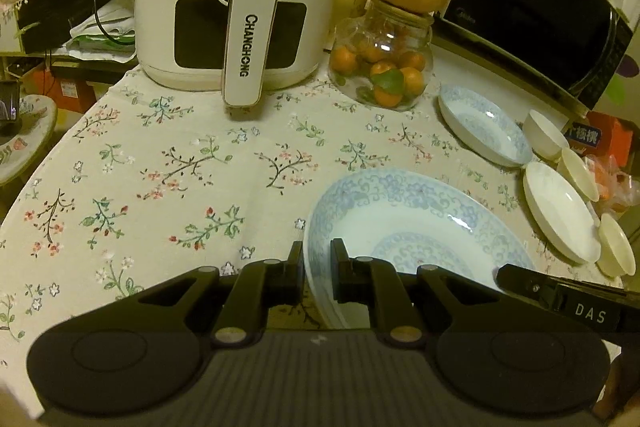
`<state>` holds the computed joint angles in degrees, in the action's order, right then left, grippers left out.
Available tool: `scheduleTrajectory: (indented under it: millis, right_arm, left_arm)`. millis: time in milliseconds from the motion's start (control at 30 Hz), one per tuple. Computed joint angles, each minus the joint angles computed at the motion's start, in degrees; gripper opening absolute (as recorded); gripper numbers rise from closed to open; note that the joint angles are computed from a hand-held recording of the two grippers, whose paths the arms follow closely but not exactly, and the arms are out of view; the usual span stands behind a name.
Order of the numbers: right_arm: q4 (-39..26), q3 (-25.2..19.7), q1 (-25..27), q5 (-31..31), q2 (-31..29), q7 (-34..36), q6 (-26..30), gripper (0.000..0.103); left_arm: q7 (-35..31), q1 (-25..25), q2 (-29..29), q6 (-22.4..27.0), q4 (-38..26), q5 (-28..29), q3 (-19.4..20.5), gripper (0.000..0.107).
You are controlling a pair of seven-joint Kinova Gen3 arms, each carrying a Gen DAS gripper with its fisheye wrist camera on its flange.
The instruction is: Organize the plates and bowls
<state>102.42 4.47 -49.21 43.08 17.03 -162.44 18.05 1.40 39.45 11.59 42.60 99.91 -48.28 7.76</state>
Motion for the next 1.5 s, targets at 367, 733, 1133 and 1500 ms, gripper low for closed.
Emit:
scheduleTrajectory:
  millis: [367, 733, 1133, 1500]
  right_arm:
    - [1.19, 1.6, -2.6, 3.42, -0.08, -4.33, 0.06, 0.013]
    - [4.05, -0.77, -0.57, 7.34, -0.76, -8.24, 1.24, 0.013]
    - [7.94, -1.69, 2.28, 16.2, -4.27, -19.51, 0.35, 0.041]
    - [4.41, -6.54, 10.34, 16.92, -6.55, -16.97, 6.7, 0.066]
  left_arm:
    - [0.96, 0.06, -0.28, -0.14, 1.15, -1.96, 0.58, 0.011]
    - [-2.21, 0.67, 0.6, -2.07, 1.71, 1.27, 0.26, 0.013]
    - [-5.77, -0.51, 0.14, 4.59, -4.1, 5.13, 0.9, 0.035]
    - [-14.56, 3.57, 8.99, 10.36, -22.23, 3.11, -1.42, 0.092]
